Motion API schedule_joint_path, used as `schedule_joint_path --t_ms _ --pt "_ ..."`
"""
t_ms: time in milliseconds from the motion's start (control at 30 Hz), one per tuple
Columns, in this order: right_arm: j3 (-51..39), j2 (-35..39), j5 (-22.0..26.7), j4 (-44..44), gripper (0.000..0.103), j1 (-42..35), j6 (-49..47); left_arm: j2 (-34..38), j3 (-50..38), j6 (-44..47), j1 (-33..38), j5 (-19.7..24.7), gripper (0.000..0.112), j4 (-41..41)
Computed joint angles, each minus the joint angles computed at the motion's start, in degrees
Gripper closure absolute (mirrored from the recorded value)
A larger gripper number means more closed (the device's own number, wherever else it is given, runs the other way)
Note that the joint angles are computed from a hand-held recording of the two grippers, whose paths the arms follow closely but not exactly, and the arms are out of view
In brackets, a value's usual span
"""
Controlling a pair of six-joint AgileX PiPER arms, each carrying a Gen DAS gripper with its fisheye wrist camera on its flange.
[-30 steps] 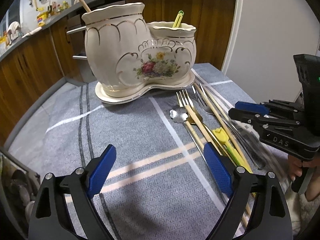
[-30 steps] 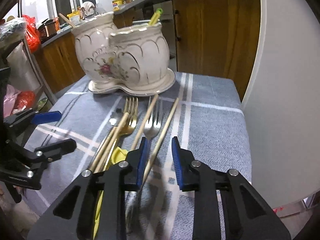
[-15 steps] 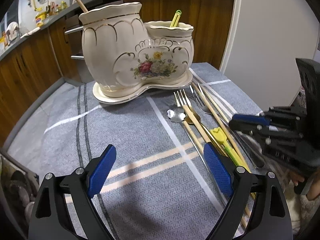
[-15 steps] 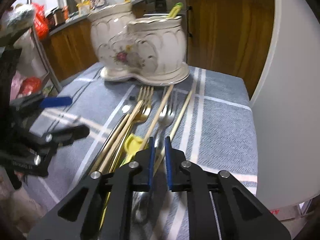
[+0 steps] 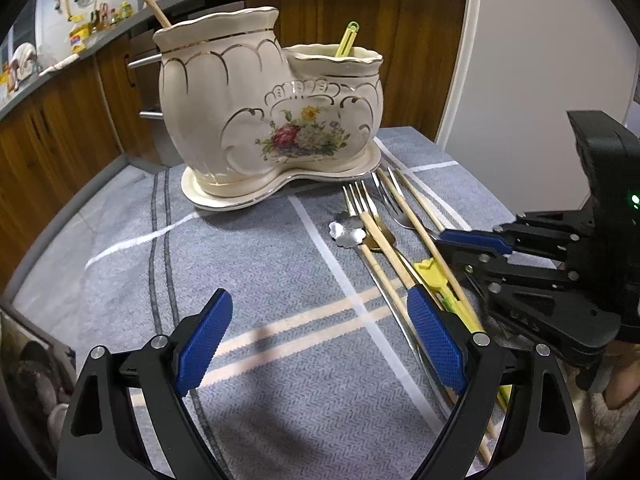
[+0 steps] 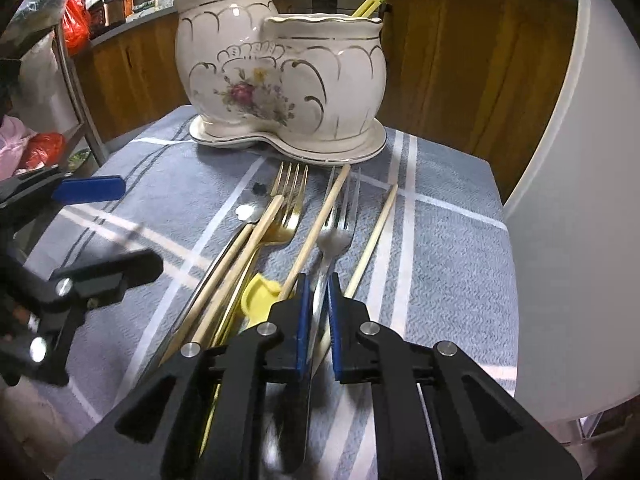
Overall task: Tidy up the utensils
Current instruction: 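Lower the right tool onto a silver fork and close on it, then grasp another wooden chopstick with the left tool while the right tool lifts the fork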
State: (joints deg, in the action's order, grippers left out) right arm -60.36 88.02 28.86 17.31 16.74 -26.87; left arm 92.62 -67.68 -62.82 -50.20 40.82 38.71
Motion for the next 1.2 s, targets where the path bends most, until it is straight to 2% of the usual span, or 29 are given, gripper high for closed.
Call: schedule_joint_path --t_ms 200,567,967,1100,1200 --pt "-0.4 0.6 0.3 3.0 0.095 -0.8 -2.0 0.0 0.0 0.3 0.3 -0.1 0.023 -0.2" --pt "1.3 -1.5 0.7 16.6 0.098 -6.8 -12.1 1.3 -1.1 0.2 0.1 0.1 0.023 -0.3" --pt "5.4 -8.1 1.7 41.3 0.098 -12.9 -34.2 1.2 -1.3 -0.4 0.1 -1.0 0.023 0.1" --pt "8.4 -11.7 1.1 52.6 0.098 -14.7 -45.2 1.0 -1.0 -1.1 -0.4 -0.8 0.023 1.0" --pt "9.2 -12.6 1.7 57.1 0.098 -15.9 -48.9 1.2 -1.4 -1.3 -0.6 -0.7 0.023 0.8"
